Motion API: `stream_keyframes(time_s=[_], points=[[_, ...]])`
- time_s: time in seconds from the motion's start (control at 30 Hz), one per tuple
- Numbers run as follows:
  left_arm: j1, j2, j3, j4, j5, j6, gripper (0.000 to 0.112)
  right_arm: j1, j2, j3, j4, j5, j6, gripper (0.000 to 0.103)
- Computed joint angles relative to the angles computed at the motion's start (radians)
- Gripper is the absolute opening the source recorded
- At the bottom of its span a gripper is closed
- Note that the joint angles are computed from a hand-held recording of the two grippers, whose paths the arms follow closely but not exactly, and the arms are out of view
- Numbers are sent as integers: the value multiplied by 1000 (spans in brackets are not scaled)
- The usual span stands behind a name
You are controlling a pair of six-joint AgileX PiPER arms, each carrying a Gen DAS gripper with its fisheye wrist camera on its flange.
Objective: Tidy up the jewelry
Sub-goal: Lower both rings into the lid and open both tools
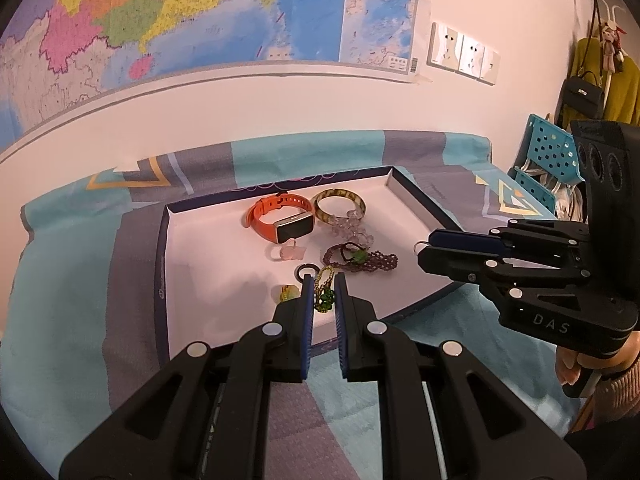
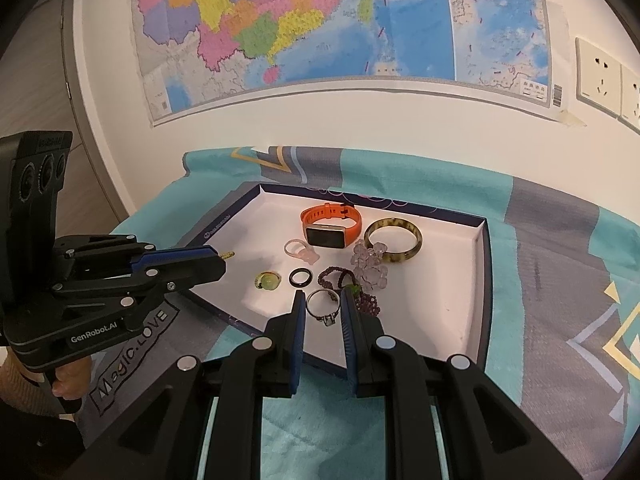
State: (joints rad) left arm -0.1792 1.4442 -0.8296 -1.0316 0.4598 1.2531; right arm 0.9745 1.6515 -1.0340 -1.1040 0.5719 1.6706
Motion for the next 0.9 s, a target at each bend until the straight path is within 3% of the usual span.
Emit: stream_keyframes(time_s=[0.4, 0.9], points=[[-14, 80, -49, 18, -13, -40, 11, -69, 70, -53, 60, -55, -81, 16], [-31, 159, -82, 25, -39, -61, 11, -100, 147, -127, 133, -58, -182, 16]])
